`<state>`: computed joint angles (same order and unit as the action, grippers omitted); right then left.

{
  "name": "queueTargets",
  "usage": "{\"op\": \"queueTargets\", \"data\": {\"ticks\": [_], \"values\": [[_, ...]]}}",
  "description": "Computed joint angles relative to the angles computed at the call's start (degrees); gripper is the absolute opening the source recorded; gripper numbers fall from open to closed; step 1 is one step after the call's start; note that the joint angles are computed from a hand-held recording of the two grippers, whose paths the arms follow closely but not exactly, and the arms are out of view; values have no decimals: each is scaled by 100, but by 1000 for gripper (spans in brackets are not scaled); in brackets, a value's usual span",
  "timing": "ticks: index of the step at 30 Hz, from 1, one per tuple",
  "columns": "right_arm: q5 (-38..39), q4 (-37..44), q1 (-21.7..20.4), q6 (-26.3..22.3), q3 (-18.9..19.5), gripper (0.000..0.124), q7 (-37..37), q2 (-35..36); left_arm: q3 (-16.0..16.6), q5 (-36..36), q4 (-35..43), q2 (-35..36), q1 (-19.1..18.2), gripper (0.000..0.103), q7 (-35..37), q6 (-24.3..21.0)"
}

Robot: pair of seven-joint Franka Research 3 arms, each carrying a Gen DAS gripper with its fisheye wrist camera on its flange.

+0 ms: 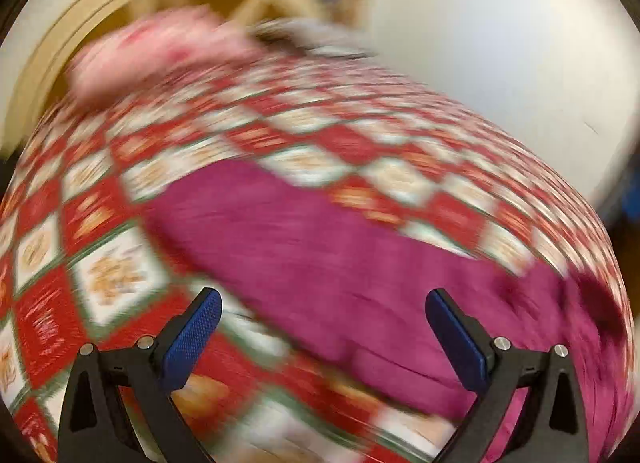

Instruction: Fold large clothes

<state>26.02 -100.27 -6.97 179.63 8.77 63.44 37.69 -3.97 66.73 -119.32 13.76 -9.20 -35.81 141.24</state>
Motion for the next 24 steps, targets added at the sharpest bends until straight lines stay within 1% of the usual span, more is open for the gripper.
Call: {"op": "queueTargets", "data": {"ticks": [1, 2, 4, 5, 6, 8, 10, 11, 12, 13, 14, 15, 16, 17, 20, 22, 24], "values": [[5, 0, -32, 5, 32, 82, -14, 3, 90, -31, -191, -87, 107, 102, -347, 164], [9, -18, -43, 21, 46, 82, -21, -4, 197, 55, -388, -153, 225, 102, -852, 399], [-6, -16, -4, 17, -3, 83, 1, -5, 307, 369, -542, -142, 385, 102, -1572, 776], [-12, -27, 19, 28, -27, 83, 15, -9, 374, 609, -566, -80, 476, 102, -1929, 1046], [-24, -24, 49, 27, -62, 83, 36, -8, 394, 734, -499, 17, 530, 102, -2067, 1171], [-46, -28, 103, 29, -119, 84, 78, -11, 393, 872, -361, 147, 534, 102, -2098, 1108], [-68, -22, 123, 26, -143, 84, 105, -6, 364, 716, -246, 271, 559, 101, -1748, 998], [-75, -21, 128, 27, -147, 85, 117, -4, 332, 538, -159, 346, 561, 95, -1459, 915], [-80, -20, 116, 27, -136, 85, 119, -2, 287, 274, -99, 383, 531, 89, -1132, 716], [-82, -22, 98, 31, -116, 85, 116, -2, 268, 94, -67, 402, 489, 74, -893, 534], [-89, -28, 106, 36, -124, 85, 124, -5, 289, 68, -36, 431, 452, 47, -750, 438], [-93, -27, 99, 38, -117, 85, 127, -3, 343, 227, -43, 442, 421, 31, -741, 486], [-99, -31, 102, 37, -122, 85, 133, -7, 421, 535, -107, 430, 424, 11, -905, 730], [-102, -30, 95, 37, -114, 85, 133, -5, 476, 791, -179, 395, 438, 9, -1122, 944], [-99, -27, 54, 33, -67, 85, 124, -3, 488, 1121, -221, 295, 436, 5, -1298, 961], [-90, -13, 18, 32, -25, 85, 109, 10, 451, 1476, -228, 173, 374, 4, -1548, 835], [-70, -6, -29, 43, 33, 85, 88, 21, 334, 1827, -135, 54, 286, 3, -1587, 575]]}}
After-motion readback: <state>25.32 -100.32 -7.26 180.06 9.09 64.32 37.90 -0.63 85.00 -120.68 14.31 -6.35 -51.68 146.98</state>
